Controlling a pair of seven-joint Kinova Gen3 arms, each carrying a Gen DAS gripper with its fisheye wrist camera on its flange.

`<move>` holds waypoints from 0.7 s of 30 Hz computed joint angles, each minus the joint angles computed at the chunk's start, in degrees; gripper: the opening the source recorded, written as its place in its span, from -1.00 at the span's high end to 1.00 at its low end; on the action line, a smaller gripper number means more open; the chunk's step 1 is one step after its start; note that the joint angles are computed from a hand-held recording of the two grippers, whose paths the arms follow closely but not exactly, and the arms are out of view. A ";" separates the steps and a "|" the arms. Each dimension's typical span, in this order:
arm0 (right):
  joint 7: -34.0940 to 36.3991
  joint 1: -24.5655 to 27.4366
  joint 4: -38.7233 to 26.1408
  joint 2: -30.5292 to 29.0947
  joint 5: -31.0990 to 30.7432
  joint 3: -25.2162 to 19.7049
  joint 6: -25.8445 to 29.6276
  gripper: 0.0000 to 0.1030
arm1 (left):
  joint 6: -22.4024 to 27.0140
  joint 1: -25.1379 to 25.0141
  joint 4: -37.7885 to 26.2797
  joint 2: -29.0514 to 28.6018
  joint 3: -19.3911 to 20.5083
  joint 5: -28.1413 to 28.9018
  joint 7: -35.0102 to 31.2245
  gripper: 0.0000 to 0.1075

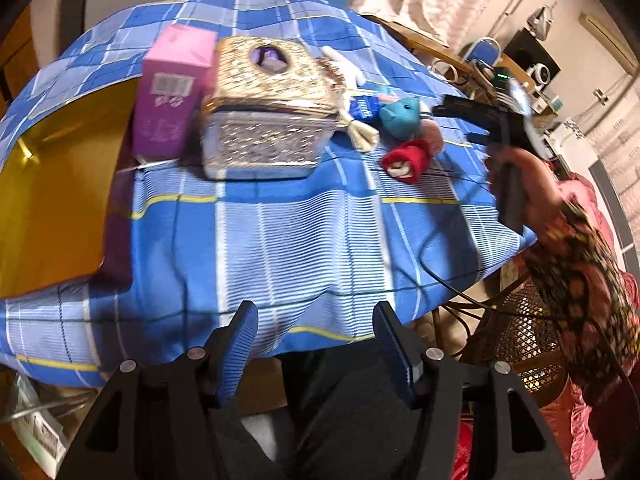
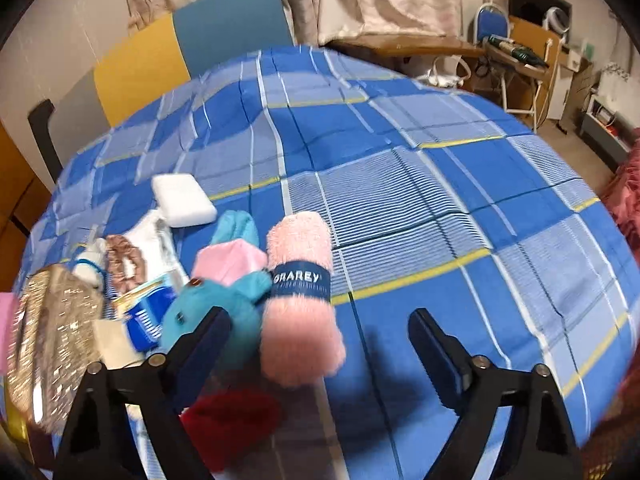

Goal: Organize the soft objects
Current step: 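Grasp the pink GRAREY dishcloth roll with the right tool while the left tool reaches toward the red plush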

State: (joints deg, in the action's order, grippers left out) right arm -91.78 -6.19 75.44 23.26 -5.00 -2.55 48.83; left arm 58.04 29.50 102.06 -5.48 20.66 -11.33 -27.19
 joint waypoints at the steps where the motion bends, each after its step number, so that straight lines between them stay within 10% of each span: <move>1: -0.17 -0.25 -0.59 0.55 0.18 0.06 0.76 -0.63 | 0.04 -0.03 -0.39 0.45 -0.07 -0.13 -0.52 -0.13; 10: 6.10 6.91 -7.50 6.89 -10.29 -3.85 10.30 0.17 | -3.30 0.77 -3.70 5.50 -2.92 1.70 -8.71 -0.14; 21: 12.37 9.06 3.06 -3.63 -10.92 -0.86 6.93 0.23 | -3.88 5.79 -16.62 18.34 -6.33 -3.72 -16.58 -0.21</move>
